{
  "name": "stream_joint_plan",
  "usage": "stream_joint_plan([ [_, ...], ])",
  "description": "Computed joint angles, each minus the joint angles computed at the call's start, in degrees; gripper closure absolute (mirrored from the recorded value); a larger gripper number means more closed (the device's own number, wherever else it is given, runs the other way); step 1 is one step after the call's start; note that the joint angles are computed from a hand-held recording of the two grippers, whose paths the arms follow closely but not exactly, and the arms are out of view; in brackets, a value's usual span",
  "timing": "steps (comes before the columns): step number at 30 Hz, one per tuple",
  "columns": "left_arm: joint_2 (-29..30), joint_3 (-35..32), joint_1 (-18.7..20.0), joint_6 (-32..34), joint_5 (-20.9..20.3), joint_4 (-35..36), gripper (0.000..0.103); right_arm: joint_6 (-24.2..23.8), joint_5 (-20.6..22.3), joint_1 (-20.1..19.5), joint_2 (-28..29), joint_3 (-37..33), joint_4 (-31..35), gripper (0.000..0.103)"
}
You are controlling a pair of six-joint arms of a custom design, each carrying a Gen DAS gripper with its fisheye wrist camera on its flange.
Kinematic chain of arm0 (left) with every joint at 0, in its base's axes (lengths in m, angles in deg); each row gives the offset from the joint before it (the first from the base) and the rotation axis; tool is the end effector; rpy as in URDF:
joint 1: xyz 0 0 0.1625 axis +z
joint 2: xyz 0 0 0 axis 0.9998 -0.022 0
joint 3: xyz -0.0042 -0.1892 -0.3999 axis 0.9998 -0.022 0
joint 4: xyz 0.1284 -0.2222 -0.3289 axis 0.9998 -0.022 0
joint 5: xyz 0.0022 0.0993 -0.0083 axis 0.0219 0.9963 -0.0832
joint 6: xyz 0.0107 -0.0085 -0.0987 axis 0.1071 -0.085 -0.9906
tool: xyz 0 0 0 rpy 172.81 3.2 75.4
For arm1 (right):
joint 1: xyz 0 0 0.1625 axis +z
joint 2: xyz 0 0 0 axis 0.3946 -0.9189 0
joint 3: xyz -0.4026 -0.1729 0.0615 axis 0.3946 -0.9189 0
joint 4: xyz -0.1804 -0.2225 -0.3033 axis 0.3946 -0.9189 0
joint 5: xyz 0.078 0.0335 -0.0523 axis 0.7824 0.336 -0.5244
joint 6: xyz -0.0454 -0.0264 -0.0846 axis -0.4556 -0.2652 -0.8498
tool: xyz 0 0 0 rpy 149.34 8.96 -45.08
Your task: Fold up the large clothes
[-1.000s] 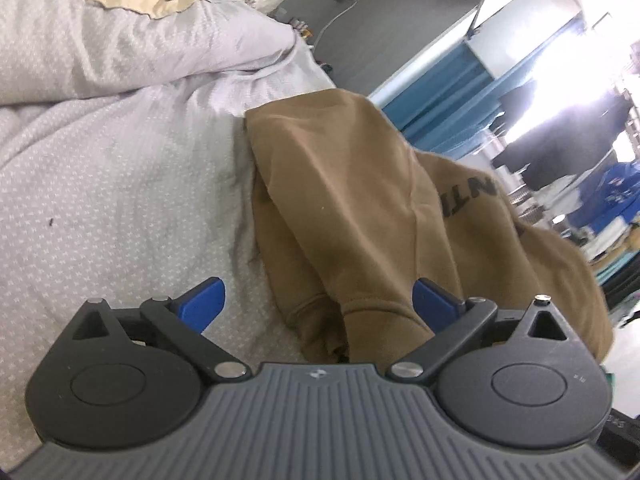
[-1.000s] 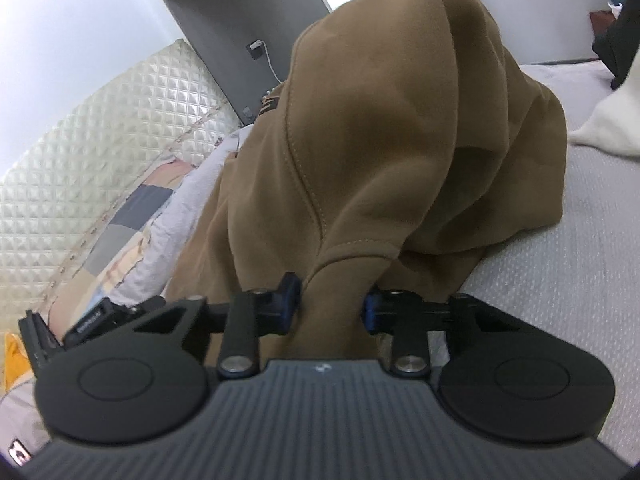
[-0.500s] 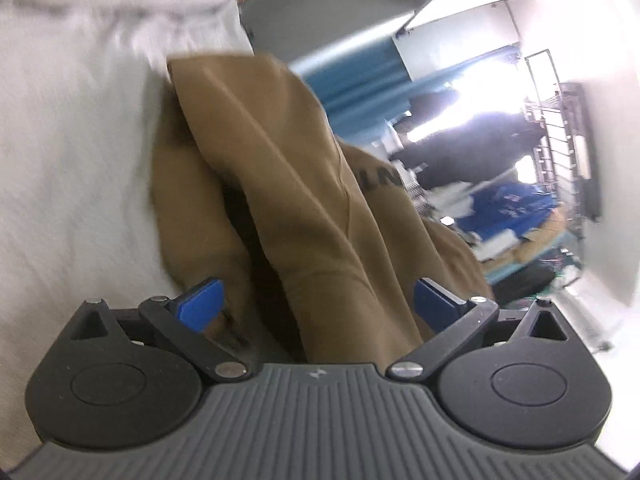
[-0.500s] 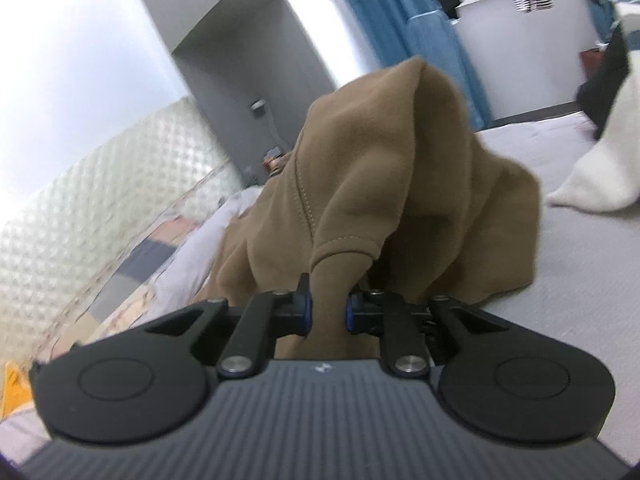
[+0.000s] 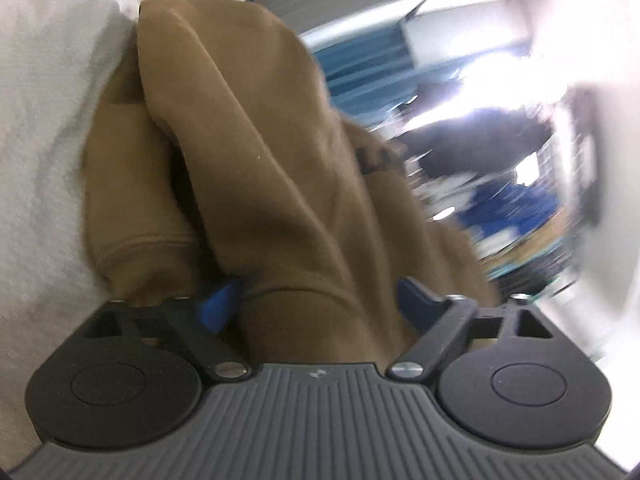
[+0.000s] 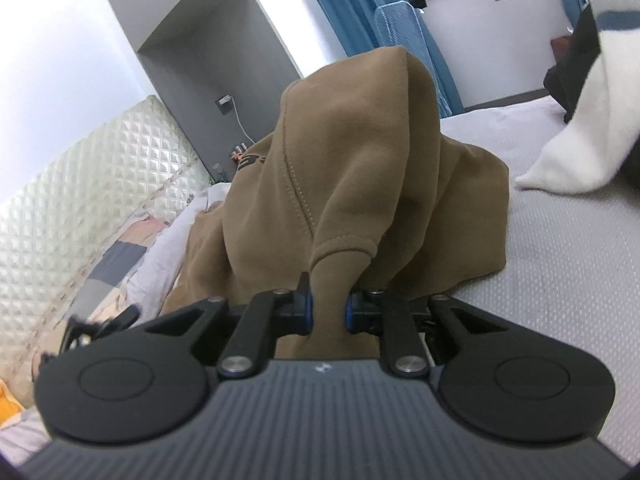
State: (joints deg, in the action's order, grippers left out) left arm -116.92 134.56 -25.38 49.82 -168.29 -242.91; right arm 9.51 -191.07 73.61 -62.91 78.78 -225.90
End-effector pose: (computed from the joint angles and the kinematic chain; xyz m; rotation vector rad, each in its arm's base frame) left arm -0.1057 -0.5290 0.1451 0.0610 -2.5984 1.1391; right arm 0.1594 -0.4218 0.2615 0.2498 -2.4554 1.4472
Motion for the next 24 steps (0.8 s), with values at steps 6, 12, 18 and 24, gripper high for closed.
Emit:
stream_joint_plan([
  [6, -0.9, -1.6, -1.6, 4.0, 5.4, 5.9, 0.057, -0.3, -1.3, -0.5, 2.1, -1.3, 0.2, 0.085],
  [12, -2.2, 0.8, -6.9, 8.0, 11.5, 0.6, 0.078, -1.2, 0.2, -1.1, 2.7, -1.8, 1.2, 0.085],
  [18, -10.0, 9.8, -13.8, 7.1, 17.9, -3.4, 0.082, -3.9, 8.7, -2.3, -0.6, 1.9, 0.0, 0.085],
  [24, -20.7, 20.3, -24.5, 4.3, 27.7, -3.7, 0.083, -7.7, 19.7, -3.6, -7.4, 7.9, 1.2, 0.085],
])
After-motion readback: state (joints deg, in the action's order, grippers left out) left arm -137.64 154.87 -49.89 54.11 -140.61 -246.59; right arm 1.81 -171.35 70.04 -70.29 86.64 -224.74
